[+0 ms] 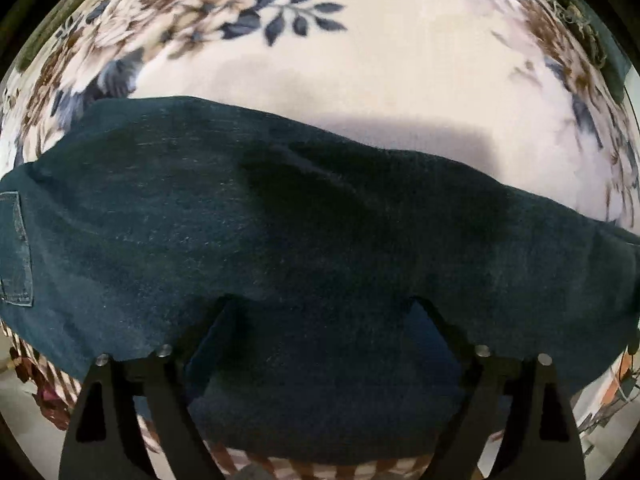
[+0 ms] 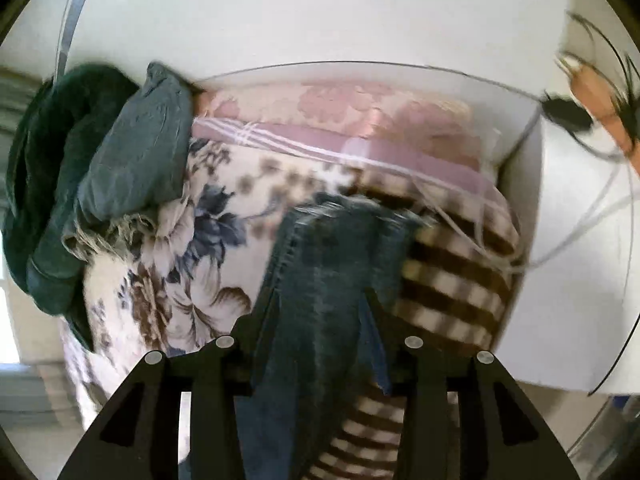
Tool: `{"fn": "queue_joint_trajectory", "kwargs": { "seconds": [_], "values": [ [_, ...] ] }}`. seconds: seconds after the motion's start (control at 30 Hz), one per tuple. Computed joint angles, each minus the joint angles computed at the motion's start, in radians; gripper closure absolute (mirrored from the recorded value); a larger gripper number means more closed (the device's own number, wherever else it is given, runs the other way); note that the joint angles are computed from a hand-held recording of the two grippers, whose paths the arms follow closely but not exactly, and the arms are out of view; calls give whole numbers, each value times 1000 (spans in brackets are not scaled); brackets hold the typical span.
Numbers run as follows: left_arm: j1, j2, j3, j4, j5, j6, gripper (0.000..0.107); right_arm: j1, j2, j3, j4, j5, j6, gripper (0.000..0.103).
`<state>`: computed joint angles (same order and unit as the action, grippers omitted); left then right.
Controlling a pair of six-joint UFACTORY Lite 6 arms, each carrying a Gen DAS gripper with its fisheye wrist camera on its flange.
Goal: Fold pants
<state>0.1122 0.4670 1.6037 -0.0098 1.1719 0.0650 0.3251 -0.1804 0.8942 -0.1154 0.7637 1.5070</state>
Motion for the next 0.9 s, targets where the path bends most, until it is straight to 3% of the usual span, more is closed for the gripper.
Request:
{"fn": "queue_joint_trajectory", "kwargs": {
  "seconds": [0.1, 0.13, 0.23, 0.27, 0.3, 0.33, 0.4, 0.57, 0.63, 0.67, 0.7, 0.77, 0.83, 0.9],
  "values": [
    [15, -10, -60, -30, -52, -19, 4, -11, 295, 240, 53, 172, -162, 58],
    [15, -9, -73, -31, -67, -34, 4, -23, 391, 305, 85, 219, -229, 52],
    [-1, -14, -100, 22, -113, -89, 4, -48, 519, 359, 135, 247, -272, 53],
    [-3, -8, -100, 24, -124, -90, 4, -50, 516, 359, 124, 246, -243, 57],
    [2, -16, -114, 20, -135, -83, 4, -50, 502, 356, 112, 254, -214, 82],
    [-2, 14, -87, 19, -153, -87, 4, -50, 489, 361, 101, 269, -193, 93],
    [-3, -20, -138, 18, -184, -86, 4, -36, 395, 325, 70, 228, -137, 93],
    [21, -76, -219, 11, -221, -58, 4, 74, 47, 172, -148, -3, 63, 93],
    [34, -66, -190, 10, -195, -47, 4, 75, -36, 98, -145, -37, 46, 91],
    [42, -49, -155, 12, -175, -41, 4, 51, -50, 63, -88, -3, -23, 87],
    [45, -18, -102, 15, -150, -41, 4, 2, -35, 14, 10, 74, -115, 70],
    [-1, 55, 46, 22, -74, -90, 4, -83, -109, -133, 142, 118, -184, 69],
    [-4, 68, 71, 18, -50, -91, 4, -122, -234, -253, 185, 84, -131, 67],
    [-47, 107, 157, 21, -7, -137, 4, -120, -299, -263, 131, 87, -22, 54]
  ]
}}
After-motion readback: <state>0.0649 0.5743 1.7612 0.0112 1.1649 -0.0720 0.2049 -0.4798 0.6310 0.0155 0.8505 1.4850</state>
